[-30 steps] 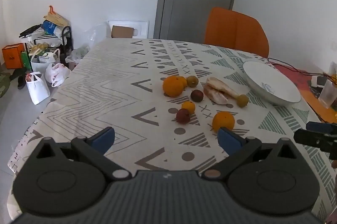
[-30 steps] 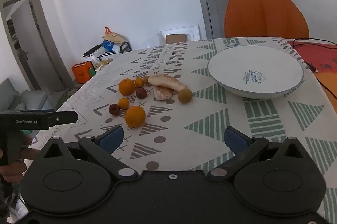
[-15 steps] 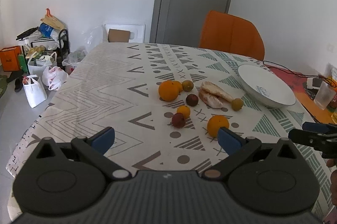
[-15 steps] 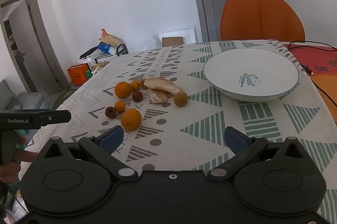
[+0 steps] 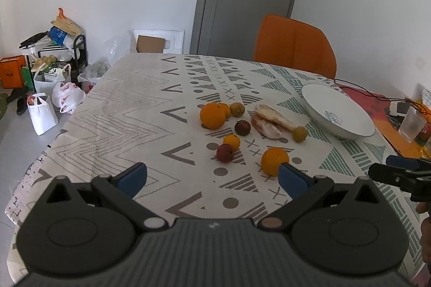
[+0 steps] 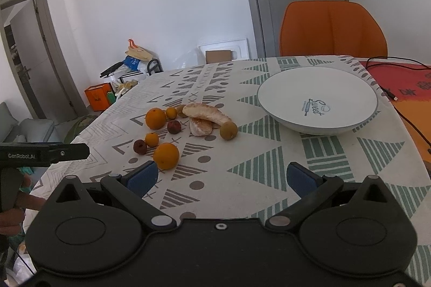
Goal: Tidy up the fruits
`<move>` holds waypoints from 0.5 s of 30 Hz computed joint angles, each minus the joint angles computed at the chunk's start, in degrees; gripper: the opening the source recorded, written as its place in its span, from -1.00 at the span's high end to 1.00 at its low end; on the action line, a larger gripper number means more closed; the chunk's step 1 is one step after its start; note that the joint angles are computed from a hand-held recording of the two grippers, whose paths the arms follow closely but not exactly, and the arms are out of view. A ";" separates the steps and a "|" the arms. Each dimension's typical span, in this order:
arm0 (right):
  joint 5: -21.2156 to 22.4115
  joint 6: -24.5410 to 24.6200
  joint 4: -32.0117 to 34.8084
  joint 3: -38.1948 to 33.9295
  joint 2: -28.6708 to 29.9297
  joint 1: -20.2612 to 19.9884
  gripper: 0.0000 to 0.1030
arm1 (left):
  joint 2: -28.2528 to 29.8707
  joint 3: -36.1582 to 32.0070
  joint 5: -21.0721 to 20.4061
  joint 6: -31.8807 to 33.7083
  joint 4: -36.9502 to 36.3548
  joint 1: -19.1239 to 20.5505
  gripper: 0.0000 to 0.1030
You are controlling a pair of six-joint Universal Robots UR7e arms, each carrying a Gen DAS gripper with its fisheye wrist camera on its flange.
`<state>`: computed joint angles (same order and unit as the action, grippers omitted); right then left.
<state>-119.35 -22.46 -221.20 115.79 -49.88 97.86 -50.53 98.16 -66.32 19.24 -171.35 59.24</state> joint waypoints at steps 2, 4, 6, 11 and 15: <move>-0.01 -0.14 0.03 -0.02 0.00 0.00 -1.00 | -0.11 0.27 -0.19 0.25 -0.09 0.14 -0.99; -0.02 -0.17 0.01 -0.02 0.01 -0.01 -1.00 | -0.13 0.28 -0.21 0.25 0.09 0.16 -0.99; -0.32 -0.06 0.18 -0.10 0.03 0.06 -1.00 | -0.11 0.27 -0.35 0.20 0.03 0.12 -0.99; -0.34 -0.17 -0.17 0.03 -0.01 0.16 -1.00 | 0.02 0.49 -0.29 0.72 -1.08 0.05 -0.99; -0.31 -0.26 -0.32 0.06 -0.05 0.08 -1.00 | 0.03 0.56 -1.22 0.45 -1.61 0.24 -1.00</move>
